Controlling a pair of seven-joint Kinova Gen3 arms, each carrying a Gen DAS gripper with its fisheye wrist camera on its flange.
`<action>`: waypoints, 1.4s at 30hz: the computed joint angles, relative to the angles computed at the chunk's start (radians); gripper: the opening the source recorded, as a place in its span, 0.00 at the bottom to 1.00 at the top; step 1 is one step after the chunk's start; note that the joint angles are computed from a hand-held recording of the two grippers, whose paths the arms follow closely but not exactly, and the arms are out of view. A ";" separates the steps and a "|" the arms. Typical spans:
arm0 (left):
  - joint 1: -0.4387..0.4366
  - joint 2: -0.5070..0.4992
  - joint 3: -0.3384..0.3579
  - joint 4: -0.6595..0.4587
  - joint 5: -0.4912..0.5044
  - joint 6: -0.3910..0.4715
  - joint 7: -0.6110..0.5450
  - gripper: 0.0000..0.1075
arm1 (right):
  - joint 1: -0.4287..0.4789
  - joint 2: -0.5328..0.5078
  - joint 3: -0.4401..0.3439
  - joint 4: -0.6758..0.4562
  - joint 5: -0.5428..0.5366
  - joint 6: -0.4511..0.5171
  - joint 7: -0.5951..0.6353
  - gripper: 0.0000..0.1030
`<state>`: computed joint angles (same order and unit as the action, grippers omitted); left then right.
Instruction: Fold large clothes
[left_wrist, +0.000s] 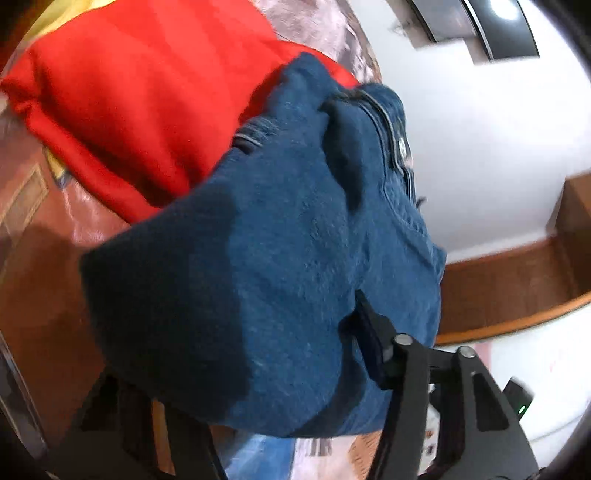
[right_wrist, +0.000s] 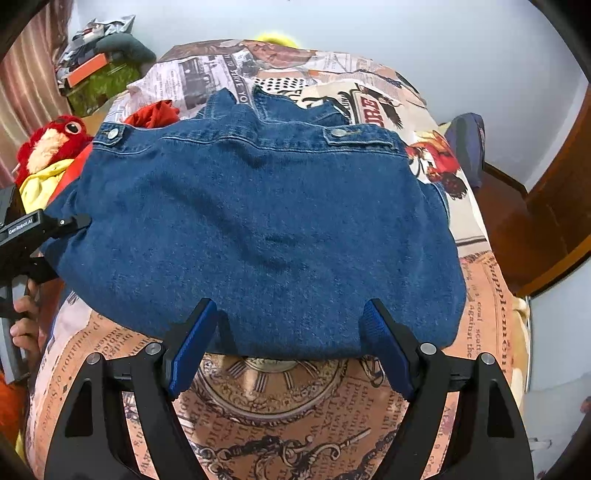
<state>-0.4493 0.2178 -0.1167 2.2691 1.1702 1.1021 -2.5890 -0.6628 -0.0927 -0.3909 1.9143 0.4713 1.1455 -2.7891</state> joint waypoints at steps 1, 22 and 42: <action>-0.004 -0.012 0.007 0.003 -0.002 -0.010 0.012 0.44 | 0.001 -0.002 0.001 0.001 -0.005 -0.002 -0.004 0.76; 0.418 -0.673 -0.066 -0.166 -0.393 -0.320 0.448 0.18 | -0.067 0.044 -0.022 -0.177 0.071 0.096 0.046 0.76; 0.557 -0.652 -0.066 -0.189 -0.578 -0.397 0.557 0.17 | -0.013 0.123 0.142 -0.112 -0.315 -0.298 0.284 0.76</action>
<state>0.1076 -0.4346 -0.1831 2.0803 0.5923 0.7047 -2.0321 -0.6760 0.0305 -0.2492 1.8022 0.1562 0.8471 -2.5046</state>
